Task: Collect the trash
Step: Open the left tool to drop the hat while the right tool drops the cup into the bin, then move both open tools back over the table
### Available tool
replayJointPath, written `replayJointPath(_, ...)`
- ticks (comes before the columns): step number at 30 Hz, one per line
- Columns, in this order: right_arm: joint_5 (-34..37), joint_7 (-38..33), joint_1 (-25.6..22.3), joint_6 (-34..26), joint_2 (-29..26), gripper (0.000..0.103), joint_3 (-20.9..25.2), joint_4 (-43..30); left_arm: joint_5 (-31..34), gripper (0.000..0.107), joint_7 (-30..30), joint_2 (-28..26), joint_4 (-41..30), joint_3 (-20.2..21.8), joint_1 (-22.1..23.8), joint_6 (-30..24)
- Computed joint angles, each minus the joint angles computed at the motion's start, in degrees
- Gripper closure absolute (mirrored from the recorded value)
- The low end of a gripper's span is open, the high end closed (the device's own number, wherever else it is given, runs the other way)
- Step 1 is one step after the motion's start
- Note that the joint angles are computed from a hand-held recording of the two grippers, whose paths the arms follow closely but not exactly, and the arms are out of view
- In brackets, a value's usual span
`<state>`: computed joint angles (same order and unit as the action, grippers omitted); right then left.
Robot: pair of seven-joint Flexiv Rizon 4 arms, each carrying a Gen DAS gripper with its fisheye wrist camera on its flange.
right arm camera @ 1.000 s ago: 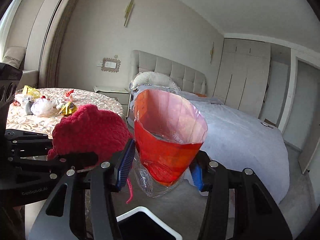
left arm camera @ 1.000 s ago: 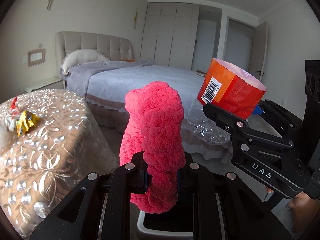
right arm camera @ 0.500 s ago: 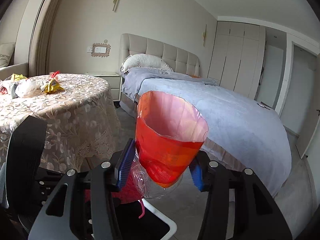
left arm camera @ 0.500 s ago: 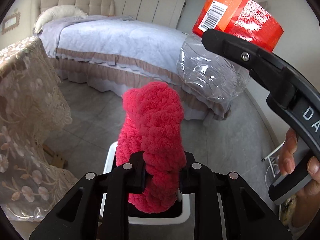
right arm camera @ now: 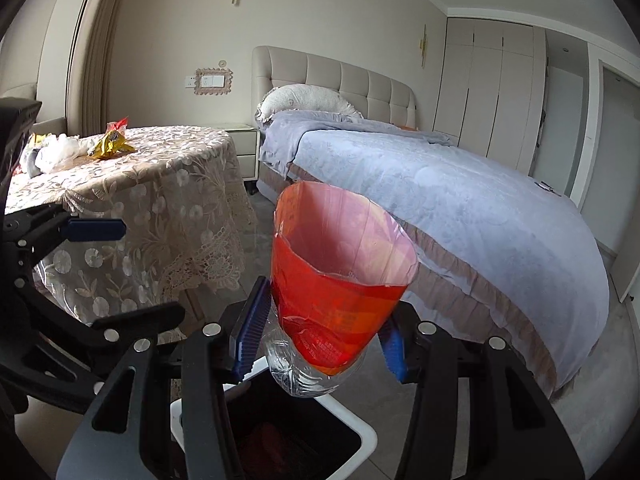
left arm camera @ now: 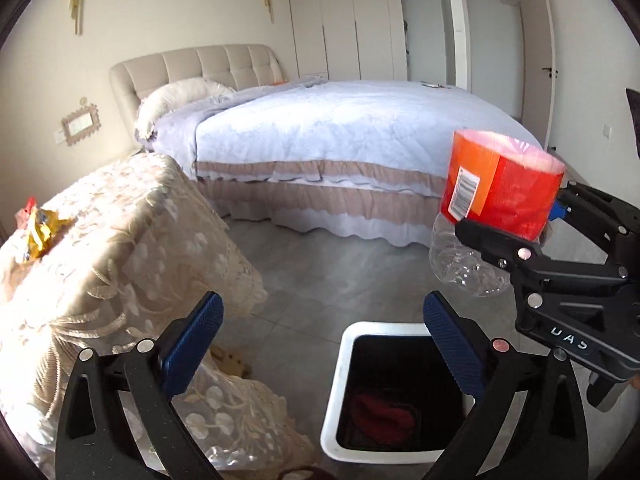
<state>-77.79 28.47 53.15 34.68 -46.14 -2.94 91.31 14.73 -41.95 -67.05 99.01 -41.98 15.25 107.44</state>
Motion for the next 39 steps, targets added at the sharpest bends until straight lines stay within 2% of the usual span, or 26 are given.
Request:
replayJointPath(5,1.5,-2.5,-1.0,3.7,-2.4,0.051,0.7,-1.0,-0.8,0.009,-1.7,0.8,-0.6,-0.5,0.7,0.0)
replayJointPath(7,3.2,-4.4,-1.6,6.2,-3.7,0.05,0.9,-1.8,-0.5,0.009,-2.0,0.5,-0.5,-1.9,1.8,-0.4)
replayJointPath(9,7.9,-10.1,-1.9,6.8,-5.9,0.02,1.8,-4.1,0.5,0.009,-1.6,-0.4,-0.1,-4.2,3.6,-0.6)
replayJointPath(10,10.3,-13.7,-1.2,5.2,-6.9,0.004,1.8,-5.6,1.5,0.009,-0.8,-1.6,-0.1,-5.6,4.6,-0.8)
replayJointPath(12,11.6,-19.1,1.3,1.7,-8.4,0.004,0.2,-7.7,2.9,0.009,1.0,-3.2,-0.1,-7.9,6.2,-1.5)
replayJointPath(13,12.0,-20.9,1.9,1.1,-8.7,0.004,-0.3,-8.3,4.1,0.009,2.7,-5.1,-0.1,-10.4,7.9,-2.4)
replayJointPath(15,12.2,-21.2,2.9,0.2,-8.4,0.004,-1.6,-8.2,4.1,0.009,4.9,-8.0,0.2,-14.1,10.0,-3.3)
replayJointPath(17,11.0,-19.3,3.7,-0.4,-7.6,0.004,-2.9,-7.3,2.7,0.009,6.2,-8.1,0.8,-15.3,11.0,-4.8)
replayJointPath(22,6.1,-14.6,3.6,-0.5,-4.1,0.004,-3.9,-4.7,0.6,0.009,4.7,-3.8,2.2,-12.1,9.2,0.0)
replayJointPath(26,0.4,-13.3,3.8,-2.9,-1.8,0.004,-4.5,-4.9,4.1,0.009,1.5,-3.6,2.1,-12.1,9.9,7.6)
replayJointPath(32,-9.2,-12.0,2.7,-2.8,-1.2,0.004,-5.4,-9.2,7.1,0.009,-3.8,-0.2,2.2,-10.6,12.3,13.0)
replayJointPath(35,-14.8,-10.7,1.6,1.2,-2.1,0.004,-6.3,-13.2,5.5,0.009,-6.5,3.3,2.1,-6.9,12.0,16.7)
replayJointPath(39,-18.4,-11.3,0.6,7.5,-5.8,0.004,-8.0,-21.7,3.8,0.009,-9.8,6.5,1.7,-2.5,12.9,19.9)
